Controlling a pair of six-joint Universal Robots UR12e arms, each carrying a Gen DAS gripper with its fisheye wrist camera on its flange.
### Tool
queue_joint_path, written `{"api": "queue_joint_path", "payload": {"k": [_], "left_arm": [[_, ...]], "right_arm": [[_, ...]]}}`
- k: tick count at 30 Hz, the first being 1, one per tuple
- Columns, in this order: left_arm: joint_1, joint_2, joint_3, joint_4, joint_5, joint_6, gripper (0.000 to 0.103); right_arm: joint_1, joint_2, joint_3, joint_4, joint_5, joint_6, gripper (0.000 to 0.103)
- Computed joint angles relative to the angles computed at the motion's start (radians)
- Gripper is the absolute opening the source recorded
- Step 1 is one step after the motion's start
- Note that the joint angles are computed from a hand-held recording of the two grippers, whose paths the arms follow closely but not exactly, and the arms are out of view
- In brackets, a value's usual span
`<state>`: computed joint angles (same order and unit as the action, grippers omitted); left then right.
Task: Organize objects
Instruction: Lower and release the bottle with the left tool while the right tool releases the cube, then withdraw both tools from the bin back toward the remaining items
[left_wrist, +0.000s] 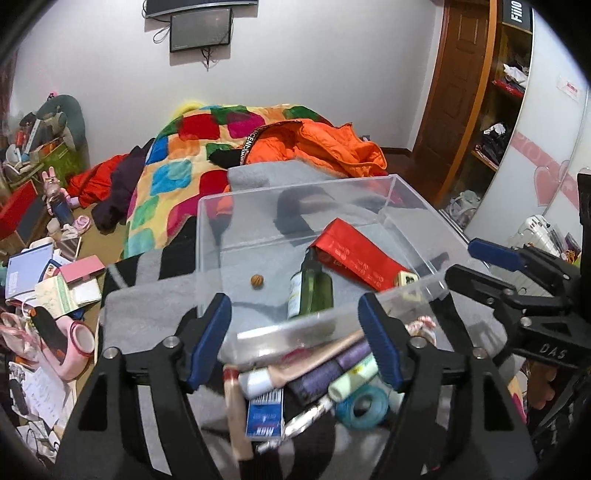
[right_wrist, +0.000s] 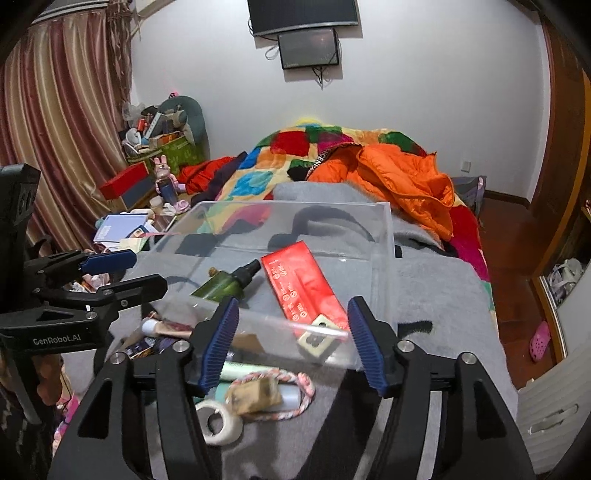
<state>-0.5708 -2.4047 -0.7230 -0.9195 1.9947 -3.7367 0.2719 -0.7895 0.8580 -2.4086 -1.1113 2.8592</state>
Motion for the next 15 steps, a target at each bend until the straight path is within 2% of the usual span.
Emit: {"api": "queue_joint_path", "payload": {"k": [7, 15], "left_arm": [[-0.016, 0.056, -0.112, 0.005, 0.026, -0.050, 0.076], [-0.018, 0.123, -0.254, -0.016, -0.006, -0.176, 0.076]], "right_arm": [[-0.001, -0.062, 0.118, -0.049, -0.008, -0.041, 0.063], [0.002, -0.107, 0.206, 0.016, 0.003, -0.125, 0.064]]}}
